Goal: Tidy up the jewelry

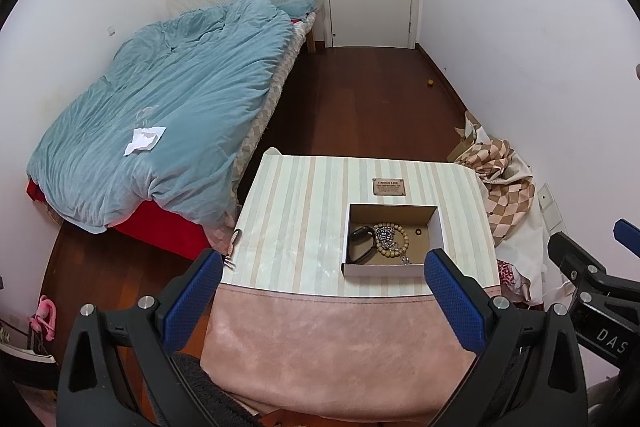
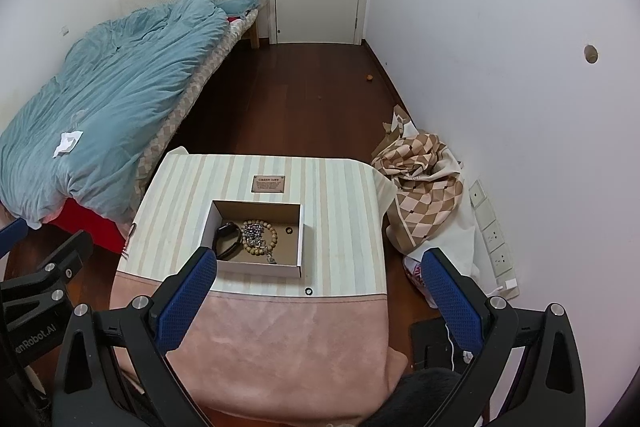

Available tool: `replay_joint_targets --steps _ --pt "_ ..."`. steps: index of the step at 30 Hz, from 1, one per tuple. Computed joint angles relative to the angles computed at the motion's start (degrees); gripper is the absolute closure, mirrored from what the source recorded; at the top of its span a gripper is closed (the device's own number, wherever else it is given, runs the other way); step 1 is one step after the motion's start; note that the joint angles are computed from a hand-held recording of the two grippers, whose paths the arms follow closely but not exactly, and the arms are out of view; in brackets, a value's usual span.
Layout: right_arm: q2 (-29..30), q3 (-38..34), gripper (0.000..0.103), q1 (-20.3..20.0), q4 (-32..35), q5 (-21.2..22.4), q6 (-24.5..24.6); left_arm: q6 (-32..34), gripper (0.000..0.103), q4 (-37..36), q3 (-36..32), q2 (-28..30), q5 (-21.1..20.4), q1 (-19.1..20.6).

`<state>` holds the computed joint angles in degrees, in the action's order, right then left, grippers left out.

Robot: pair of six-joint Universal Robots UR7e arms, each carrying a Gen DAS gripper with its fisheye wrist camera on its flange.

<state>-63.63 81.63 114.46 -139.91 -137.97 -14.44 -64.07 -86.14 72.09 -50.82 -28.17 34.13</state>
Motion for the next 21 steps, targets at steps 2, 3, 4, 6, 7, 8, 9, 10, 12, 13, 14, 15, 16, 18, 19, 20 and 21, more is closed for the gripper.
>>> replay_joint_targets --steps 2,3,4,6,7,8,9,10,12,13,14,15,16,18,19,20,21 --pt "0.00 -0.06 0.000 0.00 -0.08 -0.05 -0.21 -0.12 0.000 0.06 0.13 -0.06 0.05 -0.08" --pt "-0.02 -0.10 0.000 -0.01 -0.06 -0.05 -0.26 -0.09 0.000 0.05 0.12 -0.07 -0.04 -0.07" --pt "-0.04 -0.10 0.000 -0.03 0.03 -0.08 -0.23 -0.20 0.000 0.10 0.20 -0.12 -0.06 -0.09" --pt "-0.11 -0.12 0.000 -0.01 0.21 -0.06 -0.14 -0.34 0.000 0.04 0.71 -0.43 -0.11 -0.23" --pt "-0.20 -0.08 0.000 -0.05 0.32 -0.02 -0.15 -0.43 0.000 0.07 0.83 -0.52 -0.18 -0.27" --pt "-0.17 -0.12 0.000 -0.04 0.35 -0.09 -0.17 -0.29 0.000 0.01 0.73 -0.45 -0.13 -0.23" --pt "-0.20 -0.13 0.000 -0.05 0.43 -0.07 -0.21 -0.32 0.000 0.04 0.77 -0.48 -0.14 -0.25" --pt "-0.25 -0.15 0.000 -0.07 0.54 -0.02 -0.23 -0.28 0.000 -0.04 0.85 -0.54 -0.20 -0.27" --pt "-0.19 -0.10 0.000 -0.03 0.38 -0.12 -0.24 -0.23 0.000 -0.06 0.72 -0.46 -0.12 -0.23" --pt "-0.26 -0.09 0.000 -0.08 0.45 -0.03 -0.24 -0.31 0.000 0.06 0.67 -0.43 -0.07 -0.23" --pt "-0.21 -0.06 0.000 -0.02 0.33 -0.05 -0.19 -0.38 0.000 0.03 0.84 -0.53 -0.05 -0.26" --pt "-0.17 -0.06 0.000 0.00 0.23 -0.16 -0.34 -0.37 0.000 -0.06 0.86 -0.55 -0.14 -0.26" --pt "-0.21 -0.03 0.000 -0.03 0.21 -0.18 -0.43 -0.44 0.000 0.03 0.83 -0.54 -0.16 -0.26" --pt "-0.20 -0.08 0.000 -0.01 0.39 -0.04 -0.20 -0.34 0.000 0.10 0.62 -0.42 -0.16 -0.22" --pt "-0.25 -0.04 0.000 -0.02 0.31 -0.07 -0.34 -0.23 0.000 -0.04 0.66 -0.45 -0.22 -0.22" --pt "-0.21 -0.05 0.000 -0.03 0.28 -0.12 -0.37 -0.48 0.000 0.08 0.99 -0.69 -0.29 -0.37" --pt "-0.21 -0.10 0.000 -0.03 0.49 -0.01 -0.12 -0.55 0.000 0.20 0.96 -0.68 -0.24 -0.37"
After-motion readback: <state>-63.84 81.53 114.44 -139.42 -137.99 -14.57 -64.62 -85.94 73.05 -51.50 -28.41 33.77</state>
